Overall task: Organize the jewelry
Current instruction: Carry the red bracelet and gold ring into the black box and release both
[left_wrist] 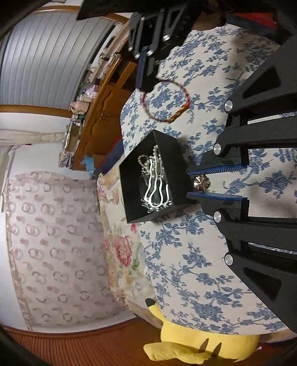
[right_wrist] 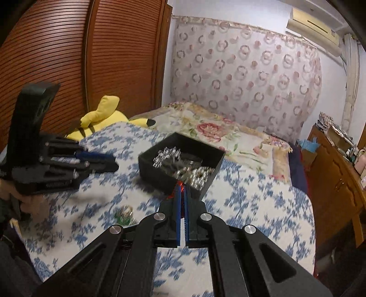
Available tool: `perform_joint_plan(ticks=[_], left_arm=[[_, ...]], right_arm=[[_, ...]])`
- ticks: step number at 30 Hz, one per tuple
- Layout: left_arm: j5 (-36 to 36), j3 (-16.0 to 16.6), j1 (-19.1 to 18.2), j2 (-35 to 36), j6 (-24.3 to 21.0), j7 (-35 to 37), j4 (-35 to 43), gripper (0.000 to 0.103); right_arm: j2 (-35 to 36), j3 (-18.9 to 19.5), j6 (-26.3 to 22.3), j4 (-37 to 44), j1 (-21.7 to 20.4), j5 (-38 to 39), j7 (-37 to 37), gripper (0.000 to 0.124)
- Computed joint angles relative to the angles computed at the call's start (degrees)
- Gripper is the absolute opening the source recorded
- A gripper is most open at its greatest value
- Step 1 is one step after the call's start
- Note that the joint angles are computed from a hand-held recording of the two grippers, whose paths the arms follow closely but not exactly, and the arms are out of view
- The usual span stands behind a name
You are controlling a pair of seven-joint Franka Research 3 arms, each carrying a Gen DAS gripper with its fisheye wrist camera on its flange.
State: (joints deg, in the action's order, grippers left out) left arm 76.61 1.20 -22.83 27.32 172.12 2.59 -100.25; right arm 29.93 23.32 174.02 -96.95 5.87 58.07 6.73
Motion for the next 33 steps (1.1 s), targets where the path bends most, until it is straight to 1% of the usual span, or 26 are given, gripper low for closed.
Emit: perform_joint_plan(ticks=[4,10,14,17,20,22,24,27,33], left_arm=[[-0.1,0.2,-0.1,0.6,-0.1,0.2,1.4,0.014],[-2.2,0.4,-0.1,2.3,-0.3,2.3,3.9,0.014],[-4.9,0.9,-0.4,3.8,-0.2,4.2,5.5,0.014],[-7.7,1.1,-0.6,4.9,-0.4,6.6,6.6,0.014],[-10.1,1.7,-1.0,5.7,-0.5,8.5,7.5,0.014],[-11.3,2.2,-1.4,6.0,-0.4,9.5,7.9,0.014],[-13.0,2.3,-1.5,6.6,-0.4,11.1,8.7,0.014],[-15.8,2.3,-1.5,7.5,-0.5,14.0,10.2,0.014],[-22.6,1.7,-1.5,10.3,-1.4,21.2,14.5,0.014]], right_arm=[[2.7,-2.5,-1.4,5.4,2.5,-4.1,5.1,0.003],[7.0,-3.8,-3.7,12.2,4.2,-10.0,12.0,0.003],[11.3,-7.1,-7.2,18.1,6.6,-15.6,20.0,0.003],[14.6,-8.1,-11.7,22.5,6.9,-19.1,25.1,0.003],[16.0,-7.4,-11.5,23.4,6.3,-20.2,26.2,0.004],[16.3,-5.9,-11.4,23.1,5.1,-19.9,25.8,0.018],[16.1,-4.7,-10.9,22.5,3.9,-19.1,25.0,0.024],[15.6,-3.8,-10.6,21.7,2.7,-18.2,24.0,0.024],[13.1,-1.5,-8.3,17.8,0.0,-14.7,20.3,0.024]])
